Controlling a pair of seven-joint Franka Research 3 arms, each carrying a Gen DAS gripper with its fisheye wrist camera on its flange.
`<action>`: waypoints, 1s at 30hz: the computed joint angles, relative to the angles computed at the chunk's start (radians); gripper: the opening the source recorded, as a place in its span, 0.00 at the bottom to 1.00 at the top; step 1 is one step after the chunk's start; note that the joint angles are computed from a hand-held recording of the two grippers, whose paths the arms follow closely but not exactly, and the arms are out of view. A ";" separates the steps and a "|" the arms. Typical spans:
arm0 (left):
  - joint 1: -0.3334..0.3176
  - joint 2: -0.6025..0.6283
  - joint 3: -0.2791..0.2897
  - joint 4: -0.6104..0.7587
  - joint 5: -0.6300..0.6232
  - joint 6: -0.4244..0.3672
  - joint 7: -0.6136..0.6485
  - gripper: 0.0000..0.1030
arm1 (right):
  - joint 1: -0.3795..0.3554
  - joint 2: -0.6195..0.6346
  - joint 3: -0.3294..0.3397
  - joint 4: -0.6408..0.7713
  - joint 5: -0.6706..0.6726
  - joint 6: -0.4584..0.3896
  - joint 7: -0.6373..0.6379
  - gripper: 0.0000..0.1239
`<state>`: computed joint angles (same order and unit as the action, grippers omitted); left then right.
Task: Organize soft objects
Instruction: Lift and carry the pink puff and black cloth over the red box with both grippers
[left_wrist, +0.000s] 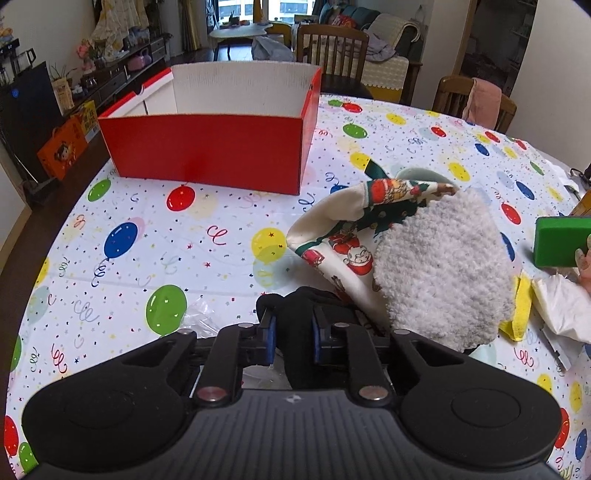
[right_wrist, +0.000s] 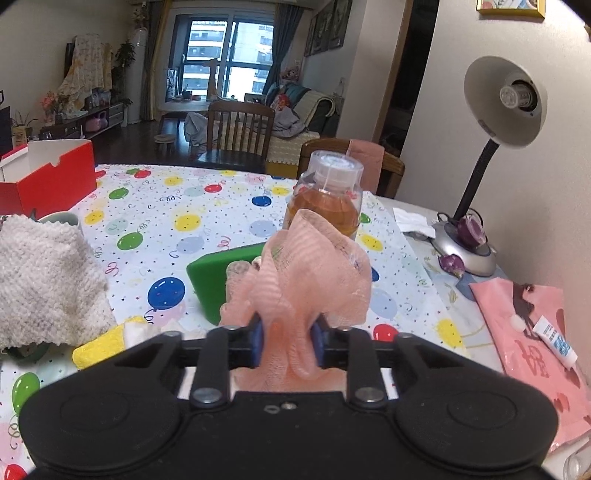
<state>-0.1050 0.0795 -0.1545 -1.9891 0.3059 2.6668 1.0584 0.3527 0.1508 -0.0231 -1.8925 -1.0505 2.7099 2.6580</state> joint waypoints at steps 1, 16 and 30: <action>0.000 -0.003 0.000 -0.001 0.004 -0.001 -0.001 0.17 | -0.001 -0.006 -0.002 -0.006 -0.006 0.010 0.006 0.14; 0.008 -0.080 0.000 -0.048 -0.032 0.024 -0.015 0.15 | -0.076 -0.130 0.045 -0.081 0.009 0.171 -0.046 0.08; 0.022 -0.157 0.017 -0.029 -0.099 0.027 0.056 0.15 | -0.062 -0.087 0.090 -0.002 0.550 0.302 -0.577 0.08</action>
<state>-0.0826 -0.0775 -0.1371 -2.0180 0.2065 2.6936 1.1148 0.2904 0.0641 0.0668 -1.8944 -0.5006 3.0121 2.0810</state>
